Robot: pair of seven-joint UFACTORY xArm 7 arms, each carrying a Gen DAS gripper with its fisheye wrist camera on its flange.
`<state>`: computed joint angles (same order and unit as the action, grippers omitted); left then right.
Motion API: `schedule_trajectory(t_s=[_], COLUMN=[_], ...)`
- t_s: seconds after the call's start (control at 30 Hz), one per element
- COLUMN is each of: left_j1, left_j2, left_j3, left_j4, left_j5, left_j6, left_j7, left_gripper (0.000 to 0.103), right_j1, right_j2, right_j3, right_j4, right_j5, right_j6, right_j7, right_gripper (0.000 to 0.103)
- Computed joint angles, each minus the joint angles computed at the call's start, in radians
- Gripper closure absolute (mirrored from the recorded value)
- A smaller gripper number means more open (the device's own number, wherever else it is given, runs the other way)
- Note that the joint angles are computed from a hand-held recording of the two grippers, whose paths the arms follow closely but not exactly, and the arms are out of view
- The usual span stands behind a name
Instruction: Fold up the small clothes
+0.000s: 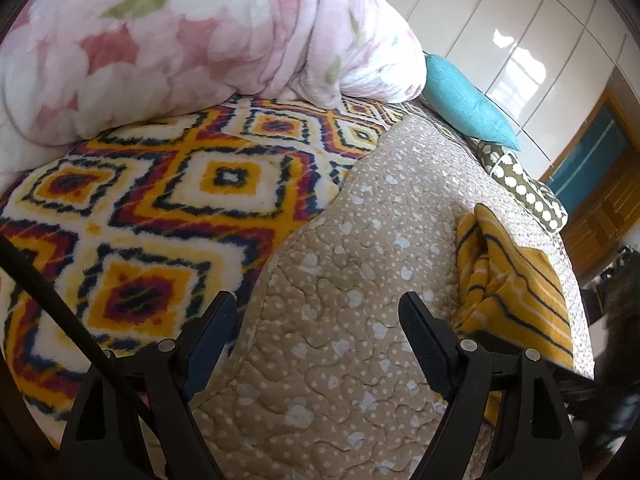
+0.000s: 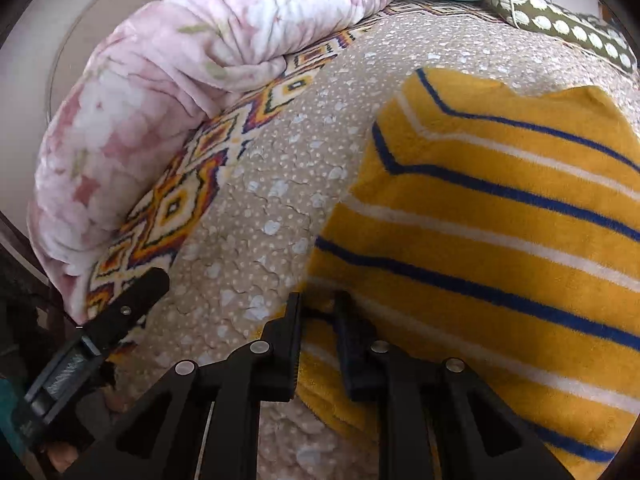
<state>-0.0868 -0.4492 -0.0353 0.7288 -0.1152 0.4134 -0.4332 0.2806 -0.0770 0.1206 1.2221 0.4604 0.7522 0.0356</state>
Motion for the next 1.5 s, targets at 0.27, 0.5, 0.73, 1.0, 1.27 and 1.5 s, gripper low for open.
schedule_trajectory(t_s=[0.27,0.5,0.73,1.0,1.27,1.5], left_j1=[-0.154,-0.264,-0.218,-0.166,-0.231,-0.216], left_j2=[-0.003,0.124,0.435,0.403,0.415,0.242], left_j3=[0.097,0.112,0.076,-0.053,-0.125,-0.123], left_j4=[0.005,0.178,0.500,0.476,0.468,0.322], left_j5=[-0.189,-0.360,-0.449,-0.557,-0.474,-0.328], left_j6=[0.003,0.067,0.307,0.285,0.233,0.209], left_j7=[0.174,0.386,0.569,0.530,0.414,0.297], left_gripper=[0.021,0.016,0.014,0.055,0.048,0.036], right_j1=[-0.092,-0.085,-0.008,-0.111,-0.286,-0.283], right_j2=[-0.367,-0.342,-0.101,-0.119,-0.243,-0.436], right_j3=[-0.113,-0.286,-0.353,-0.255,-0.232,-0.287], right_j4=[-0.254,-0.358,-0.233,-0.162,-0.227,-0.366], right_j5=[0.014,0.182,0.618,0.556,0.182,0.124], right_j6=[-0.088,-0.112,-0.092,-0.078,-0.017,-0.121], right_j7=[-0.008,-0.064,-0.375,-0.362,-0.223,-0.205], right_gripper=[0.038,0.033,0.030,0.069,0.055,0.042])
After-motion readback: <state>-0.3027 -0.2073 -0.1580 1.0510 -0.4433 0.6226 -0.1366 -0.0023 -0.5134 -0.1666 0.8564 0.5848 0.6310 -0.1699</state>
